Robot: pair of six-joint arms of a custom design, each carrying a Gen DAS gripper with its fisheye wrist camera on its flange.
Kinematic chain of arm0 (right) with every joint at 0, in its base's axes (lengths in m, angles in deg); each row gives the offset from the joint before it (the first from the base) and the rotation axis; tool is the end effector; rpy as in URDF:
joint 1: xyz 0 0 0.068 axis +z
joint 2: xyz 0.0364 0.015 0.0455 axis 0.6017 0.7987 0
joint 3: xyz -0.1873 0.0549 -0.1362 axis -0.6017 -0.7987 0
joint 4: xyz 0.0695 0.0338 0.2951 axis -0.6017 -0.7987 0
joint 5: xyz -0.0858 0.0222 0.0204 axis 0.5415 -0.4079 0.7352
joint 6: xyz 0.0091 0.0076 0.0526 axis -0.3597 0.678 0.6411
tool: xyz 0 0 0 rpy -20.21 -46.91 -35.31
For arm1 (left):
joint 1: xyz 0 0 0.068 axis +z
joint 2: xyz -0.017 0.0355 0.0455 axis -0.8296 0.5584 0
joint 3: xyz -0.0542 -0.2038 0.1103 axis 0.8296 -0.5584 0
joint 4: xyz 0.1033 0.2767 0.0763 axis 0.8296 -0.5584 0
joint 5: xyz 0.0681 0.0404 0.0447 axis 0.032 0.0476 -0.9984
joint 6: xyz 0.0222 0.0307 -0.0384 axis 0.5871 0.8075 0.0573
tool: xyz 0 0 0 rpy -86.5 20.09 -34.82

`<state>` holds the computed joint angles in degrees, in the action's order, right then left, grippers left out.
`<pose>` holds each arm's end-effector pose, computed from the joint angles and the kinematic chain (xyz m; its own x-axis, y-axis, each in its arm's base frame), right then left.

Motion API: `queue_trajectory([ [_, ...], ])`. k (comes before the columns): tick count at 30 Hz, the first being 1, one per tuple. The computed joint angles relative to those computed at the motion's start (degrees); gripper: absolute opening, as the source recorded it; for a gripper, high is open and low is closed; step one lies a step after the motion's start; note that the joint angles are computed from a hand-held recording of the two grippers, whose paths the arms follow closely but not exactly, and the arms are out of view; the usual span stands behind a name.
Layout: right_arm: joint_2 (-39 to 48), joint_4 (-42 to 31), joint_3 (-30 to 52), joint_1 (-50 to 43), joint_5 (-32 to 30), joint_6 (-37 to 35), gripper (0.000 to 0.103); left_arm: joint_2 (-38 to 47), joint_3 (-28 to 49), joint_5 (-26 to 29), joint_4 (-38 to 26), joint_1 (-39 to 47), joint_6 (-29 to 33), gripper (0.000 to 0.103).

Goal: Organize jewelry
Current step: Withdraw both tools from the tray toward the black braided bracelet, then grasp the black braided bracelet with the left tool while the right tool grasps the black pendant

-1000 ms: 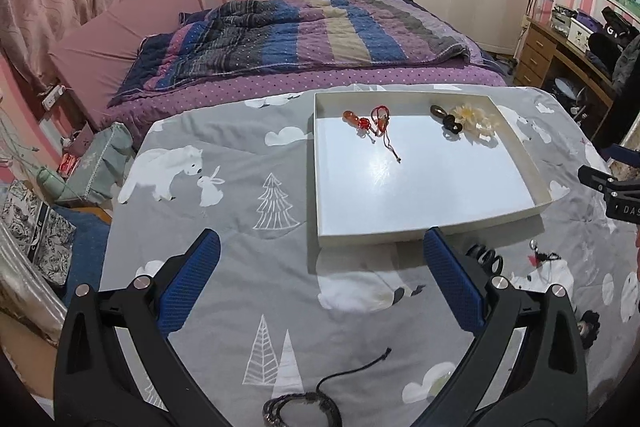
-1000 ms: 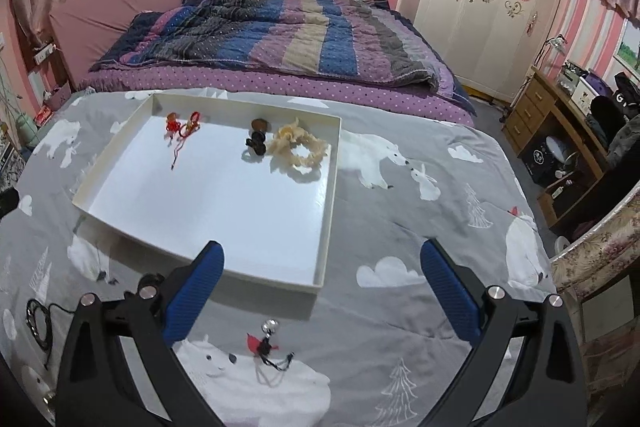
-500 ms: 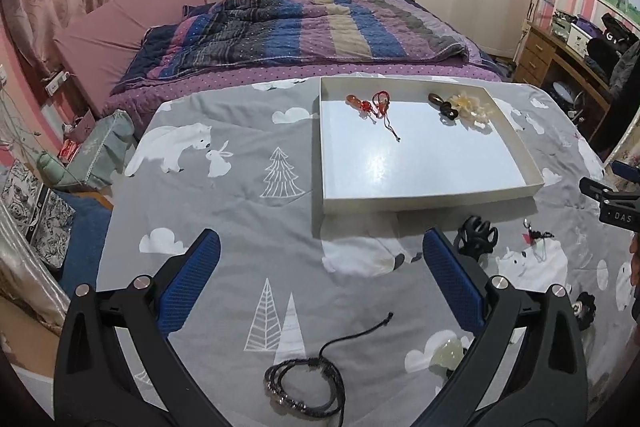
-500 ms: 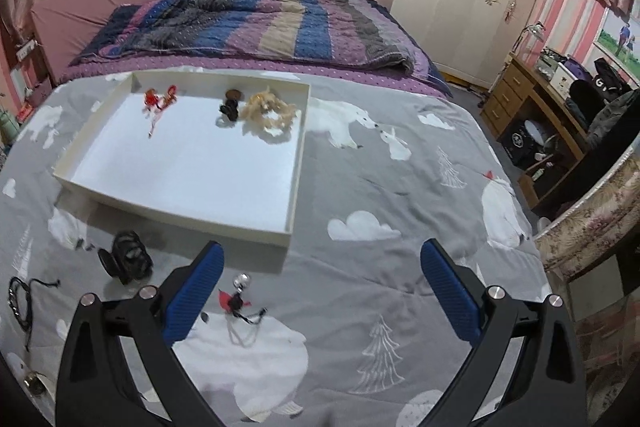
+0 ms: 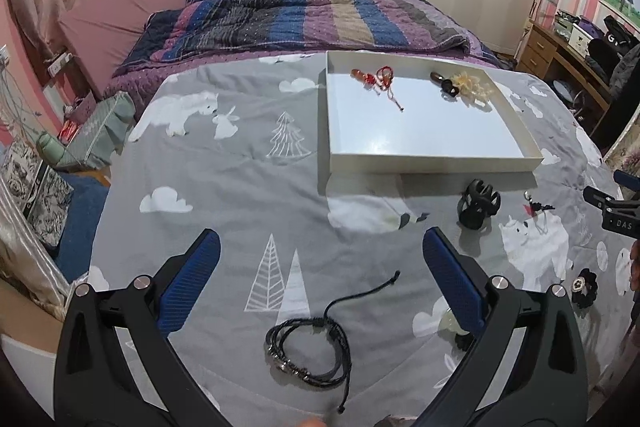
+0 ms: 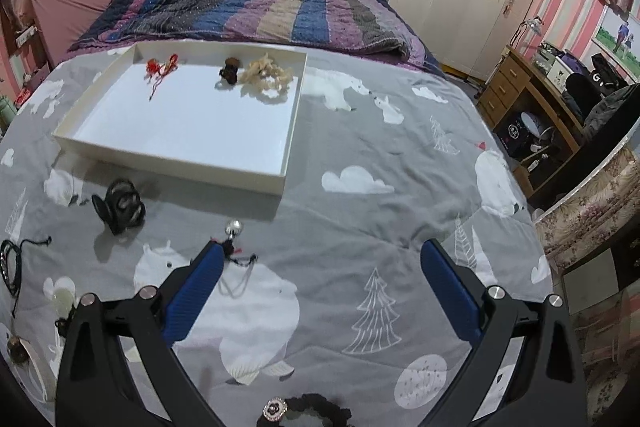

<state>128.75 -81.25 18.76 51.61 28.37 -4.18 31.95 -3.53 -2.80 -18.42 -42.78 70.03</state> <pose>0.3476 0.0846 0.1190 -0.7730 -0.2543 -0.5813 -0.1962 0.9671 -0.1622 0.2500 0.0594 0.1233 -0.7524 -0.1769 -0.6345 -0.2370 0.9715 0.0102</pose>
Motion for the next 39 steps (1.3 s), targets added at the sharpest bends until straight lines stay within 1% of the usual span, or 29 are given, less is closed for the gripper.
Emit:
queue_trajectory([
  [5, -0.2, 0.2, -1.7, -0.8, -1.7, 0.8, 0.099, -2.0, -2.3, 1.0, -0.2, 1.4, 0.6, 0.1],
  [9, -2.4, 1.7, -5.0, -0.8, -1.9, 2.1, 0.099, -3.1, -4.4, 0.1, 0.0, 2.0, 1.2, 0.1],
  [12, -4.1, 1.9, -7.5, -0.3, -3.8, 3.1, 0.099, -4.0, -6.5, 1.5, 0.5, 3.2, 2.4, 0.1],
  [15, -4.3, 1.7, -8.5, 1.2, -2.8, 4.3, 0.099, -3.2, -7.5, 2.7, 1.3, 4.8, 3.5, 0.1],
  [18, -5.7, 1.6, -10.6, 3.0, -3.7, 6.9, 0.099, -1.6, -8.8, 3.5, 2.9, 6.5, 4.5, 0.1],
  [22, -8.7, 1.8, -13.9, 7.3, -4.7, 11.0, 0.099, 1.0, -9.6, 5.1, 4.5, 9.2, 5.5, 0.1],
  [27, -9.4, 2.2, -15.5, 14.9, -1.0, 14.4, 0.099, 3.5, -10.7, 8.8, 6.7, 12.9, 8.2, 0.1],
  [31, -5.5, 2.5, -13.9, 20.4, 2.3, 17.2, 0.099, 5.8, -11.0, 9.0, 8.4, 14.7, 10.4, 0.1],
  [34, -4.2, 3.1, -13.2, 22.7, 1.6, 18.7, 0.099, 7.9, -11.3, 9.1, 9.7, 16.3, 12.5, 0.1],
  [39, -2.8, 3.6, -12.0, 26.9, 2.1, 19.7, 0.099, 9.3, -11.4, 11.6, 10.4, 18.6, 14.9, 0.1],
])
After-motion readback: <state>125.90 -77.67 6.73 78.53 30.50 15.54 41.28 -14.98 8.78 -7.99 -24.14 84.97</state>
